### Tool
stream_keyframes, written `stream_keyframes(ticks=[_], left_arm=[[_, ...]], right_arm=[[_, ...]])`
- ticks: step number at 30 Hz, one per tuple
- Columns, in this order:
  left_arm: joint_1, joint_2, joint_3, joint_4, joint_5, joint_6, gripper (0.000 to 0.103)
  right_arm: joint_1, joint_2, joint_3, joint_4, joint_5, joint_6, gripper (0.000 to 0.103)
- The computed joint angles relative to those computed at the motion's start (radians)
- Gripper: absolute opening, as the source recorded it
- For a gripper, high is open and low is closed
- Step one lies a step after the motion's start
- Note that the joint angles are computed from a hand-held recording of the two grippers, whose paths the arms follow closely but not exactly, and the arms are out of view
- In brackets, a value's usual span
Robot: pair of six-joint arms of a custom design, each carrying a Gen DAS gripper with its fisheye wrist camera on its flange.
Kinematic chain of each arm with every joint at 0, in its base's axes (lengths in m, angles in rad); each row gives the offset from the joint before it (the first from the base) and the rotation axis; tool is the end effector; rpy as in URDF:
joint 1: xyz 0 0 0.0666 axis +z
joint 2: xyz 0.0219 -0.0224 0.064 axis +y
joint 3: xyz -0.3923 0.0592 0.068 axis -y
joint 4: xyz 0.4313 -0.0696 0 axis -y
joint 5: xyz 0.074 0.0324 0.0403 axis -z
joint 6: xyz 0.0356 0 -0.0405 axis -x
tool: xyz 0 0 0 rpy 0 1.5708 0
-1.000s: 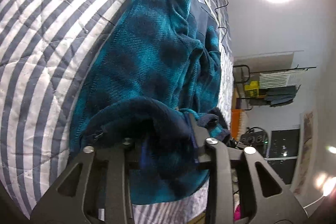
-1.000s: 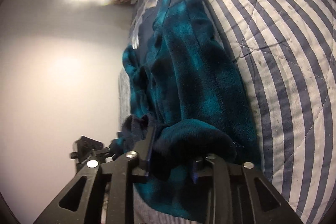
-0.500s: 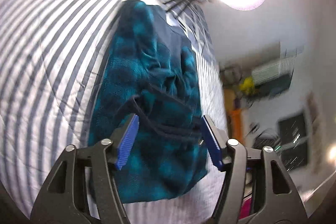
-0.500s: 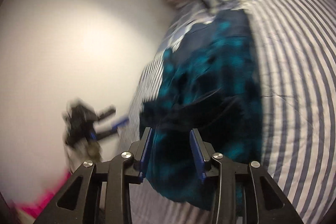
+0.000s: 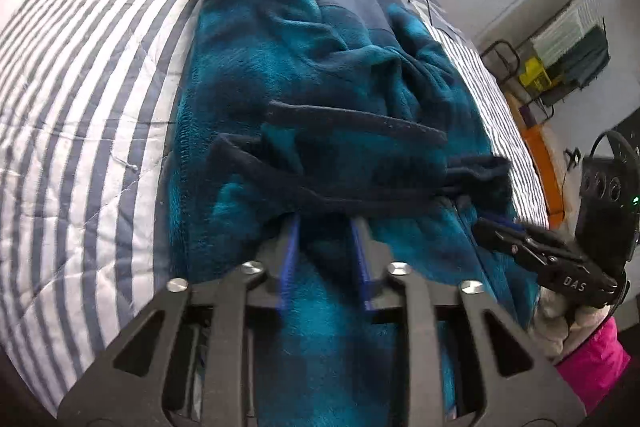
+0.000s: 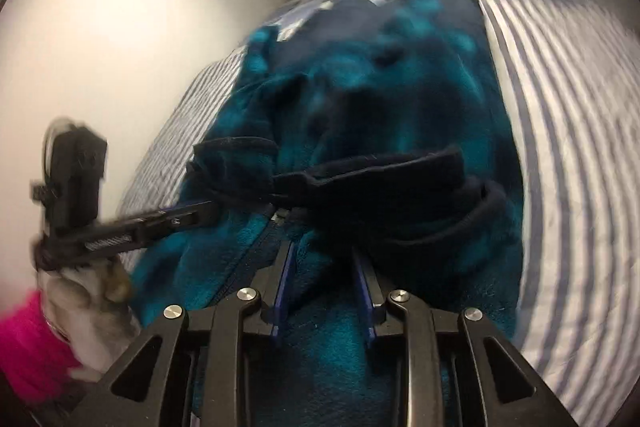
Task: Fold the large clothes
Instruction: 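Fold the held hem up toward the collar with both tools, then open both tools and release the folded fleece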
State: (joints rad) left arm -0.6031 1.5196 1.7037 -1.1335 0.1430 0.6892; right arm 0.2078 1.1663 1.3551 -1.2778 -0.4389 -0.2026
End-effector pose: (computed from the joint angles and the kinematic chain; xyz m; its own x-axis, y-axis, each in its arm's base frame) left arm 0.4558 -0.3205 0.5159 -0.9173 -0.1325 -0.3756 0.0602 0.8861 -0.4596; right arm 0.3910 0.0975 0.5047 -0.9257 -0.0090 -0.3781 -0.1972 0.8646 0.4621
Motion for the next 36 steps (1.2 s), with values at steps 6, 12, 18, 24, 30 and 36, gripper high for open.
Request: stream_keyframes(ticks=[6,12,18,24,30,36], left_arm=[[0.015,-0.063,-0.001,-0.034,-0.017,-0.035,0.026],[0.019,-0.127,-0.060,-0.045,0.001,-0.041,0.027],[-0.002,-0.098,-0.047,-0.077,-0.044,-0.045,0.026],[0.005,-0.100,-0.094,-0.046,-0.060,-0.015,0.017],[0.008,-0.104,-0.059,-0.076,-0.056,-0.067,0.016],[0.032,-0.090,0.009,-0.040,-0.083,-0.097,0.051]], right_arm=[[-0.122,-0.080,0.005,-0.018,-0.013,0.060,0.046],[-0.236,-0.093,-0.047,-0.097,-0.159,0.072,0.052],[-0.174,-0.091,-0.019,-0.143,-0.083,0.100,0.015],[-0.104,-0.090,-0.026,-0.157,0.159,0.125,0.012],[-0.104,-0.126,0.027,-0.088,0.164,0.124,0.033],[-0.119,-0.099,0.070,-0.005,0.145,0.123,0.040]])
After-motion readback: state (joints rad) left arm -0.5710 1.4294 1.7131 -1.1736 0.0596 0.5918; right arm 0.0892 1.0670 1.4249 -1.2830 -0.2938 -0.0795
